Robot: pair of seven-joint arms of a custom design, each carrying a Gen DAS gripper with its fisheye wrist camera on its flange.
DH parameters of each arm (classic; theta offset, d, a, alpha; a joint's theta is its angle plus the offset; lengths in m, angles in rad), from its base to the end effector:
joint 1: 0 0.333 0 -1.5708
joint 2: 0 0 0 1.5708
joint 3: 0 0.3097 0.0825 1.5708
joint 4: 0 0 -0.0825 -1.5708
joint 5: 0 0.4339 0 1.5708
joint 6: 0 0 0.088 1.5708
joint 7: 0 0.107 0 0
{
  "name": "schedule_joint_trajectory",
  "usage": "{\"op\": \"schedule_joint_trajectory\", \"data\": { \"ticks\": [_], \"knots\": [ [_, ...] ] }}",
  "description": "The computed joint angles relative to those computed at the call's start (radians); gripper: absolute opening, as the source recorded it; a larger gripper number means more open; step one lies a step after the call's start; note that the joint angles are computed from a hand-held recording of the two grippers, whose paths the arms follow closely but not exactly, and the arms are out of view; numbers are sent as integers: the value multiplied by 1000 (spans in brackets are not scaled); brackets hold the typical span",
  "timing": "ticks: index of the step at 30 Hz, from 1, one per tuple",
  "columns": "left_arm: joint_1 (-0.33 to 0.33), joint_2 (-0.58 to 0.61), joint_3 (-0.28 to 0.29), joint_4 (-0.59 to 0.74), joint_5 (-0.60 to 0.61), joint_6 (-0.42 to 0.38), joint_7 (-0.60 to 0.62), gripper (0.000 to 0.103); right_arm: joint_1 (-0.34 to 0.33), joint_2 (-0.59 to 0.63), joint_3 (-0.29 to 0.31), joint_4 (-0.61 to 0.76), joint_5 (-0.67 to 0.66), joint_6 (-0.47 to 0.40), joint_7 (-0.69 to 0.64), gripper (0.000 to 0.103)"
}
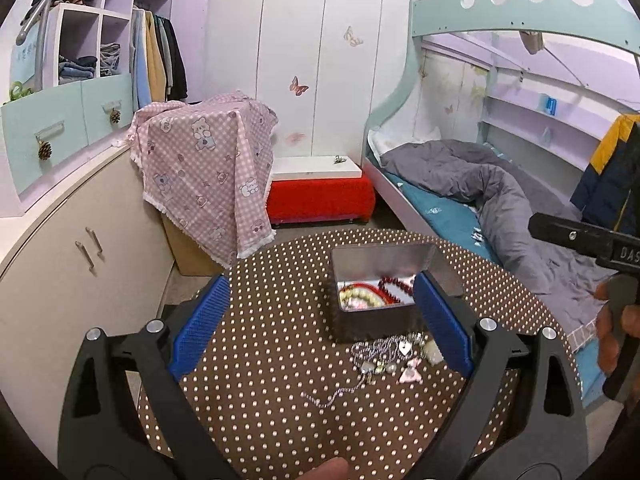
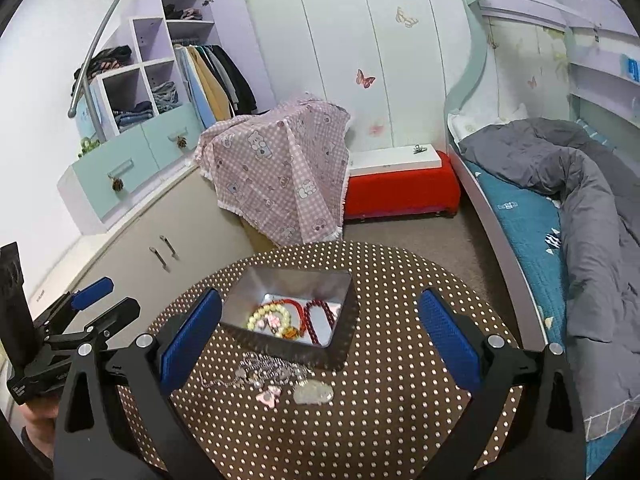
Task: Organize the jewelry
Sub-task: 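Withdraw the right tool from the box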
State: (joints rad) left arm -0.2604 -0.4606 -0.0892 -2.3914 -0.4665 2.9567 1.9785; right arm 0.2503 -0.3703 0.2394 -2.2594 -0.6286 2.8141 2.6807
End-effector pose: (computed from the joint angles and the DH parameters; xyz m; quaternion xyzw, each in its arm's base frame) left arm 0.4841 -0.1501 0.5848 -0.4940 0.7128 -0.4240 0.2610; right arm 0.4581 0.2916 0.5825 -0.5910 0.6460 -0.2523 0.4121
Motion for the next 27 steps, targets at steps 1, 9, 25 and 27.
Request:
{"op": "schedule_joint_trajectory", "data": {
  "ticks": [1, 9, 25, 27],
  "knots": [
    [-4, -7, 2, -11, -2, 5, 5, 91, -2, -7, 5, -8, -5, 0, 6, 95],
    [0, -36, -14, -82, 36, 15, 6, 91, 0, -52, 33, -70, -29, -17, 34, 95],
    [45, 76, -78, -74, 138, -74, -41, 78, 67, 21, -6, -137, 49, -10, -20, 95],
    [56, 101, -90, -54, 163, -91, -53, 71, 66, 26, -7, -136, 50, -8, -20, 95]
  ]
}}
